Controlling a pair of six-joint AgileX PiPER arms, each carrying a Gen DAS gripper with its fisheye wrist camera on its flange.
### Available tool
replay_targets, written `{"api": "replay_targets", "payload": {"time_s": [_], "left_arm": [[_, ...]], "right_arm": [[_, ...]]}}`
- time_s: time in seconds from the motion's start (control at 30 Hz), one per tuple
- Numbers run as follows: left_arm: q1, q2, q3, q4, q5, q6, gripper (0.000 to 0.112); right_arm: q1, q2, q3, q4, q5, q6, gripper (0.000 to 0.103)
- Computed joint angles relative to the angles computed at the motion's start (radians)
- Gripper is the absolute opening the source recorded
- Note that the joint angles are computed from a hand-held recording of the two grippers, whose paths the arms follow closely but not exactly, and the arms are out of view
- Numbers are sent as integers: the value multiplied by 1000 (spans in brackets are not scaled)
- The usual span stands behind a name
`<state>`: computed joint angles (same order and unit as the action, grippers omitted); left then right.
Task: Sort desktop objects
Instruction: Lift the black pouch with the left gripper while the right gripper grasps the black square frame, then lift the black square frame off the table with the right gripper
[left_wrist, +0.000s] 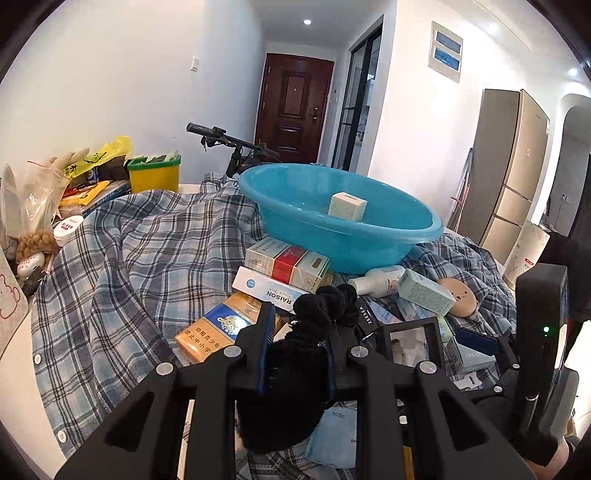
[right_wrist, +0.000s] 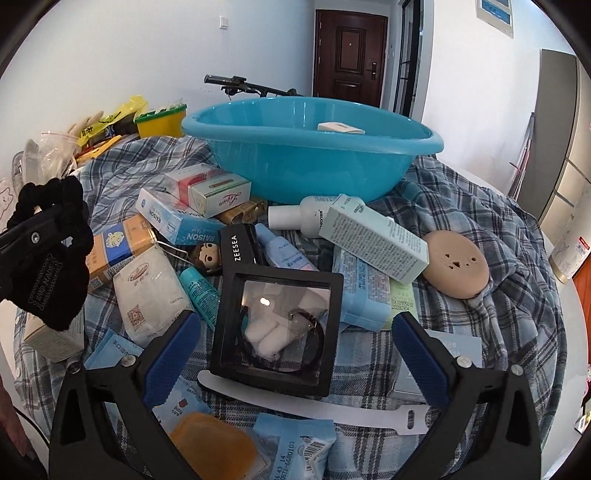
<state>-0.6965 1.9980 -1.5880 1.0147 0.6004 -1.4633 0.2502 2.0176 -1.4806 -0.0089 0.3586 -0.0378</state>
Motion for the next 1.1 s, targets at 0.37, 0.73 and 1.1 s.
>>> {"api": "replay_targets", "payload": {"time_s": [0.37,0.73,1.1], "left_arm": [[-15,15,-18,-15,-1,22,25],[-36,36,-59,-36,18,60,25],[-51,78,-136,-104,47,157,25]], "right_arm": [[-65,13,-18,352,71,-338,71],[-146,-123,111,582,-76,-587,71],[-238,-11,8,639,110,-614,72]]}}
